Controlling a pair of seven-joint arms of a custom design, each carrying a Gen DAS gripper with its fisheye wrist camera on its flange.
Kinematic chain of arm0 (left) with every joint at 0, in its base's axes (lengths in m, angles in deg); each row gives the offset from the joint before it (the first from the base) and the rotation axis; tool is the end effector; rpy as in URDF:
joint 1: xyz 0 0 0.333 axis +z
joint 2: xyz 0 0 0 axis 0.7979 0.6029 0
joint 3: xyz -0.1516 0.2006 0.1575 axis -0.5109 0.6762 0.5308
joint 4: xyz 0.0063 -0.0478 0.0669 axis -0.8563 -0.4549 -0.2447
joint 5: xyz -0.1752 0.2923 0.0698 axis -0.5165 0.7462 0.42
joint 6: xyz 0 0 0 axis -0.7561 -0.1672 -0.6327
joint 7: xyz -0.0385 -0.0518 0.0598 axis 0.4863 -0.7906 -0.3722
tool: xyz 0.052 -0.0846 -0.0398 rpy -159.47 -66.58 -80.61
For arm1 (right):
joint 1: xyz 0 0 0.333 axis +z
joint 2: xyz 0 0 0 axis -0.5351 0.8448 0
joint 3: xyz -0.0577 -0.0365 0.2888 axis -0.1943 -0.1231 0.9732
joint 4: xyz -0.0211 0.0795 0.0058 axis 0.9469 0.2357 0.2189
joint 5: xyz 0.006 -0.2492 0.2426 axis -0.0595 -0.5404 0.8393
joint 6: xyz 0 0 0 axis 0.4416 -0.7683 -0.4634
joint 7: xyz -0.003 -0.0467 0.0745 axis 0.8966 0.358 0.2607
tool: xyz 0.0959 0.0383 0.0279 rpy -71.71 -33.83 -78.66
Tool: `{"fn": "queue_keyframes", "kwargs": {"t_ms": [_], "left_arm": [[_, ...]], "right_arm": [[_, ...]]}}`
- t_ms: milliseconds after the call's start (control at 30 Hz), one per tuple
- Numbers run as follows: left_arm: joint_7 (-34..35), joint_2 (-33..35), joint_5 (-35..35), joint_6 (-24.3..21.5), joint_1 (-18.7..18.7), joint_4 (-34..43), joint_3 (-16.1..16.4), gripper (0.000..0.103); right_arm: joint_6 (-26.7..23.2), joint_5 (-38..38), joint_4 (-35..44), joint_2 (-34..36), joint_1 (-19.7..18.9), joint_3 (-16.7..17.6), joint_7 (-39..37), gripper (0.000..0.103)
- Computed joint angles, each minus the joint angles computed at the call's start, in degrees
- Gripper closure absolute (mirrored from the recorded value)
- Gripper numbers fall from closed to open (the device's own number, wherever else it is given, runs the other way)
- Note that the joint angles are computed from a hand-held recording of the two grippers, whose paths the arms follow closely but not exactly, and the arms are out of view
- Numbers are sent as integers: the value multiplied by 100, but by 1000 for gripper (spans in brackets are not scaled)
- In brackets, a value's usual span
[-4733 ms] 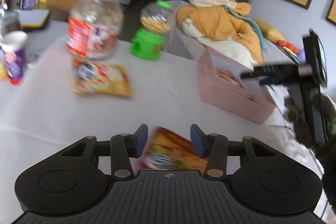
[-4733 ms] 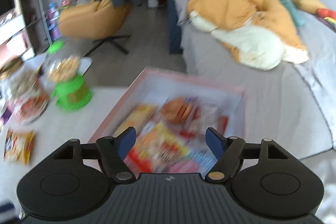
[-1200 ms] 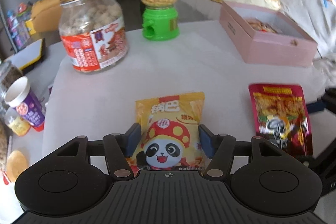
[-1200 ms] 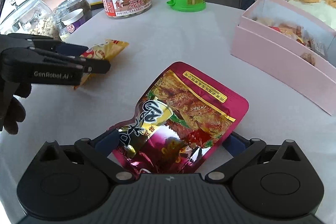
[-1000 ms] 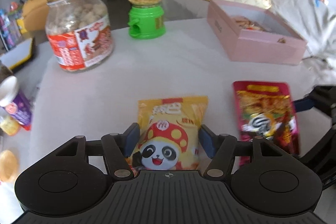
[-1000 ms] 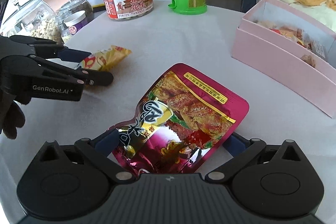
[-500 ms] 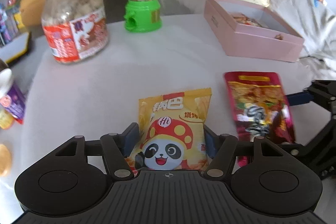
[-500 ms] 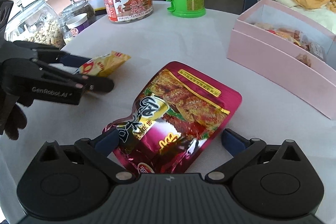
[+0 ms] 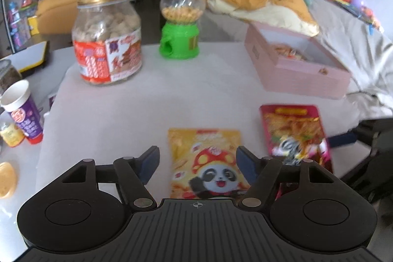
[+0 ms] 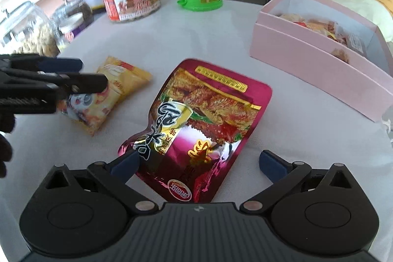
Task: Organize snacks
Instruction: 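Lift the panda bag with left while right lifts the red spicy strip bag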
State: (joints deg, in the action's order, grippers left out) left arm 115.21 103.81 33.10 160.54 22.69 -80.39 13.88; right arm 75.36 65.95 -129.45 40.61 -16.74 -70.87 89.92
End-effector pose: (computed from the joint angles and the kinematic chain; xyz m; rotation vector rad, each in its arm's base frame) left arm 0.6279 -0.3995 0.3795 -1.3854 2.2221 -1.0033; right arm 0.6198 0.2014 0.3613 -1.9316 1.7773 -0.4973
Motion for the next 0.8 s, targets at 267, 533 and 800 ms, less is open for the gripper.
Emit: {"fn": "queue_keyframes", "kwargs": {"t_ms": [267,533,800], "left_arm": [[133,347,-258,-301,107,445,-256,24],[192,307,-333,-94,109,279,-275,24],[144,396,-229,-51,-28,382,-122,22]], "right_arm": [[-821,220,1420,752,351,-399,1116,0],[-354,-769,881,554,303,-394,1024,0],[470,-865,-177,21,22,-430,724,0]]}}
